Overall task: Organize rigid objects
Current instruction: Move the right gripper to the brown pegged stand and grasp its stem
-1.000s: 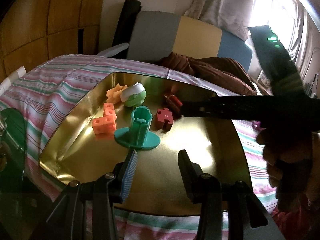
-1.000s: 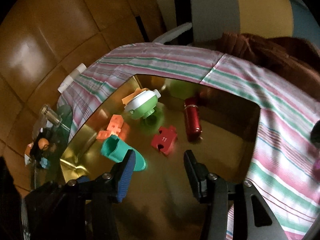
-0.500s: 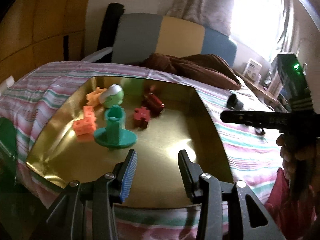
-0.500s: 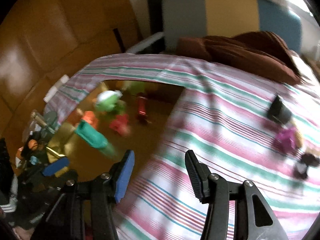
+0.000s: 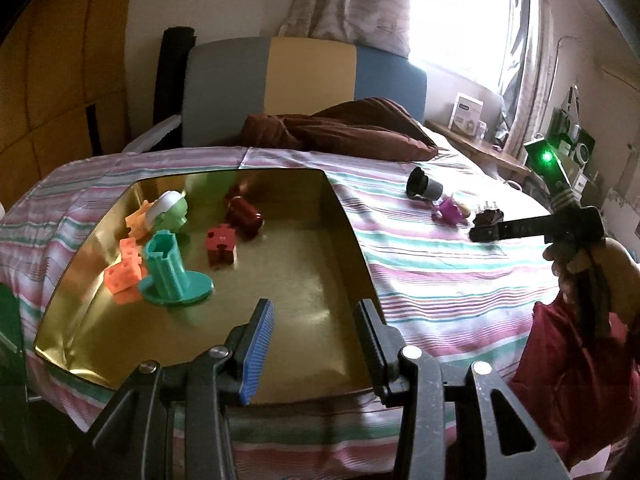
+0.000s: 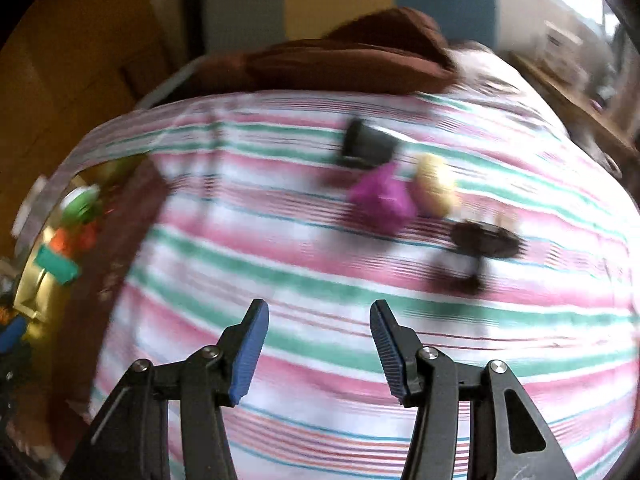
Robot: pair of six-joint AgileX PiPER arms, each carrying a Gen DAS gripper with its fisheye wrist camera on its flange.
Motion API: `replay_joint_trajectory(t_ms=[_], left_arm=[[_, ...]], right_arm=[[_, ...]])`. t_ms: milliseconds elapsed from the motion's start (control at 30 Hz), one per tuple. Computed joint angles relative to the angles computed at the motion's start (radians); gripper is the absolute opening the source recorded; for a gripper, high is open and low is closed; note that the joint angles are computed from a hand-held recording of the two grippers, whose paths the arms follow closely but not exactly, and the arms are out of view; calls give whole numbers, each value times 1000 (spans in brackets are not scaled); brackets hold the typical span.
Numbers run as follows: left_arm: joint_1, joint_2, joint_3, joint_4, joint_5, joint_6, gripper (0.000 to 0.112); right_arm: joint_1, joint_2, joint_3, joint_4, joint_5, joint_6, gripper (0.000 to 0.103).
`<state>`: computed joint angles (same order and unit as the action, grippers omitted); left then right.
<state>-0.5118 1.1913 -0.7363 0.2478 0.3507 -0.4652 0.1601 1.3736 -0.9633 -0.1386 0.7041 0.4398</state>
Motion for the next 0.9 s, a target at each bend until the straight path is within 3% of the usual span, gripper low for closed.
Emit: replay_joint_trajectory(t_ms=[233, 533, 667, 833, 900], left_arm=[[-49, 26, -36, 47, 30, -43, 43], [-155, 50, -77, 168, 72, -141, 43], [-196, 64, -95, 230, 100, -189, 43], [-210, 97, -129, 237, 117, -190, 43], [-213, 113, -150, 228, 116, -182, 43]], right_arm=[[-252, -25, 51, 146, -19, -167, 54], [-337, 68, -5, 139, -35, -244, 53], [-344, 131, -31, 134, -84, -259, 42], [-353, 183, -62, 129, -72, -273, 22], [-371, 177, -64, 196, -58, -336, 21]])
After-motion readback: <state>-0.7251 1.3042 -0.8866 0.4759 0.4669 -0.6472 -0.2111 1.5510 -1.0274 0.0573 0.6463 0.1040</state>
